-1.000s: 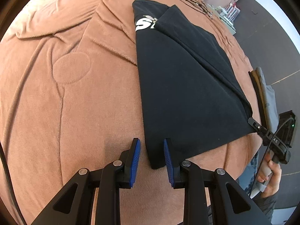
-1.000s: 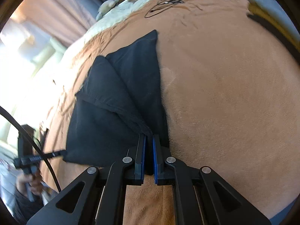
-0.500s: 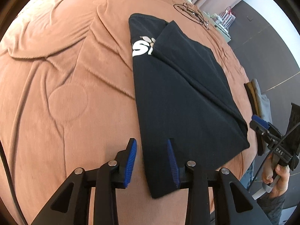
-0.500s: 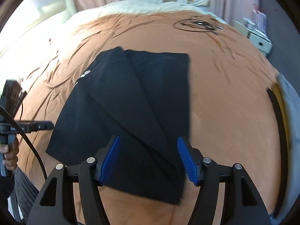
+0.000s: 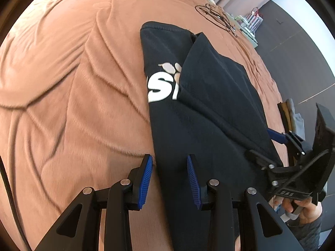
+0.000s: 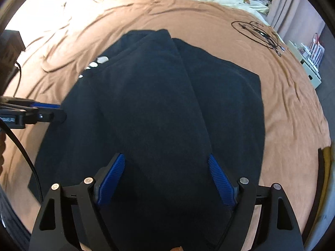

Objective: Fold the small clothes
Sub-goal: 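Lower both tools onto the printed end of the shirt and grasp it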

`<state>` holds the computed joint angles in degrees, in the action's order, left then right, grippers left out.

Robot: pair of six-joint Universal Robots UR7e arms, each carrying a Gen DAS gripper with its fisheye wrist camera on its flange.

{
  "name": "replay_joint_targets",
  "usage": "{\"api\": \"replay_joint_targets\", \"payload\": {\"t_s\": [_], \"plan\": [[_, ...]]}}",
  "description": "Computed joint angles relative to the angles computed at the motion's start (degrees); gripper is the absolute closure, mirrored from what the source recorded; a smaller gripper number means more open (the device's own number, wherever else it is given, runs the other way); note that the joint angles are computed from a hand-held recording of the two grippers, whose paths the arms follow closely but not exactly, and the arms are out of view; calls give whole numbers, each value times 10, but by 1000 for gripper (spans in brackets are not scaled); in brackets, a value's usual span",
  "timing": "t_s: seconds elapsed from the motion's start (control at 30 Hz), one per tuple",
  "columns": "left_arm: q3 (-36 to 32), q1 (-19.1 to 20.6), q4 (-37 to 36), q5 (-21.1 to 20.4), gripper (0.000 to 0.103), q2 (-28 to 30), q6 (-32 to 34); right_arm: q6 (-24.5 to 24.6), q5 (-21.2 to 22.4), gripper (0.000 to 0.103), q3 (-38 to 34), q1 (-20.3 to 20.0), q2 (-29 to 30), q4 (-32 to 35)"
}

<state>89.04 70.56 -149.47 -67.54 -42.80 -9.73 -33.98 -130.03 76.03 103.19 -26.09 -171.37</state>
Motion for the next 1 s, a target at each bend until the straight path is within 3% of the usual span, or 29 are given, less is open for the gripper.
{"api": "replay_joint_targets", "payload": {"t_s": [0.2, 0.53, 0.67, 0.77, 0.9, 0.93, 1.0], "plan": [[-24, 6, 5, -4, 67, 15, 13, 12, -20, 20, -73, -2, 32, 28], [-18, 5, 1, 0, 67, 12, 19, 112, 8, 20, -148, -54, 30, 57], [-26, 0, 16, 8, 67, 16, 15, 134, -17, 23, -163, -69, 32, 30], [-32, -7, 27, 24, 67, 15, 17, 166, 27, 24, -130, -84, 2, 23], [-42, -10, 25, 34, 67, 13, 23, 160, 115, 25, -72, -96, -37, -5], [-47, -10, 28, 37, 67, 14, 18, 164, 148, 28, -63, -101, -45, 0], [-57, -9, 30, 40, 67, 19, 16, 166, 191, 44, -51, -111, -57, 12]]}}
